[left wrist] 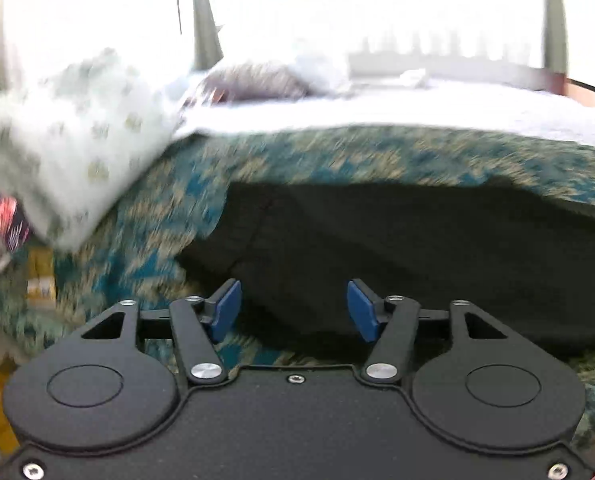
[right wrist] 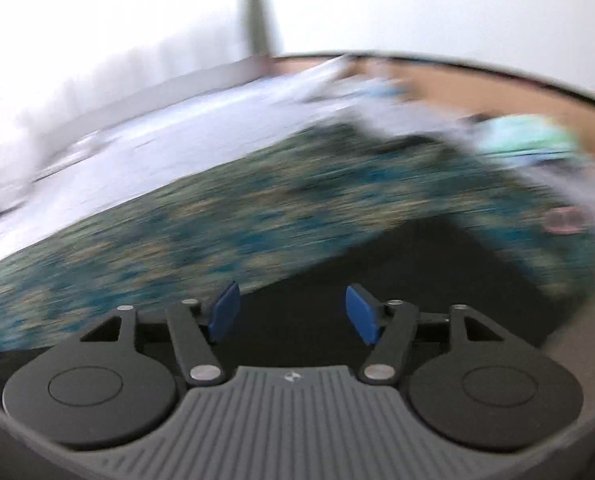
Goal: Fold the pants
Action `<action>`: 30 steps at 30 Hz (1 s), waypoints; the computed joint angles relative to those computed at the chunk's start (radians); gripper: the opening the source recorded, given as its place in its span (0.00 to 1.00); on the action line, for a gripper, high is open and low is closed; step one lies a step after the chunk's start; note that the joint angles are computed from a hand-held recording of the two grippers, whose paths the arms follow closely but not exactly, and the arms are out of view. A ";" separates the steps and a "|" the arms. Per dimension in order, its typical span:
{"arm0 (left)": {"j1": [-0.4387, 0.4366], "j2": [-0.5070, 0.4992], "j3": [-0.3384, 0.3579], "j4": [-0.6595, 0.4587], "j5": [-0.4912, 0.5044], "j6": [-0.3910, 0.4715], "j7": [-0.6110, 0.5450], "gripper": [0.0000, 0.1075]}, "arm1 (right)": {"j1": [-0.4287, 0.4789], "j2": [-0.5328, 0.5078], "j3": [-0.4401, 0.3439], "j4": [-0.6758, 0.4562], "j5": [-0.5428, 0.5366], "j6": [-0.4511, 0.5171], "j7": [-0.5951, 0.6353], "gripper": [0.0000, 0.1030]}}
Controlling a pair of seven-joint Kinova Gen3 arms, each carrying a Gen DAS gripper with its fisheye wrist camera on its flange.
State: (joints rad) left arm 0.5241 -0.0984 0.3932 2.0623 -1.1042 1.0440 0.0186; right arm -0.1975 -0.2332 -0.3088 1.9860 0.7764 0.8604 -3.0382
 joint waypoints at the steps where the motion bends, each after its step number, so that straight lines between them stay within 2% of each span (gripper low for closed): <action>1: 0.018 -0.003 -0.006 0.003 -0.018 -0.018 0.003 0.58 | -0.037 0.036 0.030 -0.036 -0.035 -0.041 0.041 0.73; 3: 0.090 -0.004 -0.075 0.006 -0.038 -0.093 0.016 0.58 | -0.103 0.113 0.081 -0.102 -0.106 -0.122 0.122 0.73; 5: 0.171 0.013 -0.165 0.014 -0.072 -0.174 0.059 0.52 | -0.101 0.205 0.059 -0.170 -0.165 -0.195 0.203 0.74; 7: 0.191 0.038 -0.204 0.020 -0.098 -0.255 0.085 0.24 | -0.065 0.298 -0.026 -0.253 -0.190 -0.210 0.285 0.74; 8: 0.173 0.051 -0.201 0.021 -0.098 -0.296 0.080 0.20 | -0.045 0.344 -0.072 -0.299 -0.190 -0.193 0.325 0.74; 10: 0.090 0.079 -0.158 0.026 -0.082 -0.377 0.070 0.20 | -0.062 0.427 -0.110 -0.389 -0.194 -0.162 0.407 0.74; 12: 0.013 0.108 -0.094 0.048 -0.123 -0.417 0.125 0.20 | -0.122 0.497 -0.075 -0.467 -0.212 -0.151 0.479 0.74; 13: 0.002 0.108 -0.070 0.067 -0.164 -0.413 0.166 0.20 | -0.158 0.527 -0.047 -0.502 -0.225 -0.145 0.502 0.74; 16: 0.044 0.133 -0.062 0.095 -0.269 -0.357 0.259 0.20 | -0.191 0.608 -0.028 -0.596 -0.283 -0.135 0.591 0.74; 18: 0.054 0.133 -0.079 0.112 -0.308 -0.373 0.299 0.20 | -0.246 0.653 0.022 -0.653 -0.316 -0.106 0.643 0.74; 20: 0.053 0.130 -0.093 0.126 -0.340 -0.399 0.341 0.20 | -0.261 0.699 0.036 -0.708 -0.358 -0.073 0.712 0.74; 22: 0.050 0.122 -0.100 0.140 -0.363 -0.418 0.372 0.20 | -0.231 0.722 -0.003 -0.717 -0.387 -0.071 0.742 0.30; 24: 0.053 0.124 -0.097 0.148 -0.379 -0.412 0.395 0.20 | -0.254 0.713 0.012 -0.692 -0.355 -0.106 0.723 0.17; 25: 0.053 0.122 -0.096 0.152 -0.385 -0.411 0.401 0.20 | -0.287 0.706 0.047 -0.679 -0.326 -0.125 0.694 0.13; 30: 0.055 0.111 -0.089 0.168 -0.396 -0.410 0.425 0.20 | -0.456 0.687 0.278 -0.628 -0.244 -0.227 0.493 0.08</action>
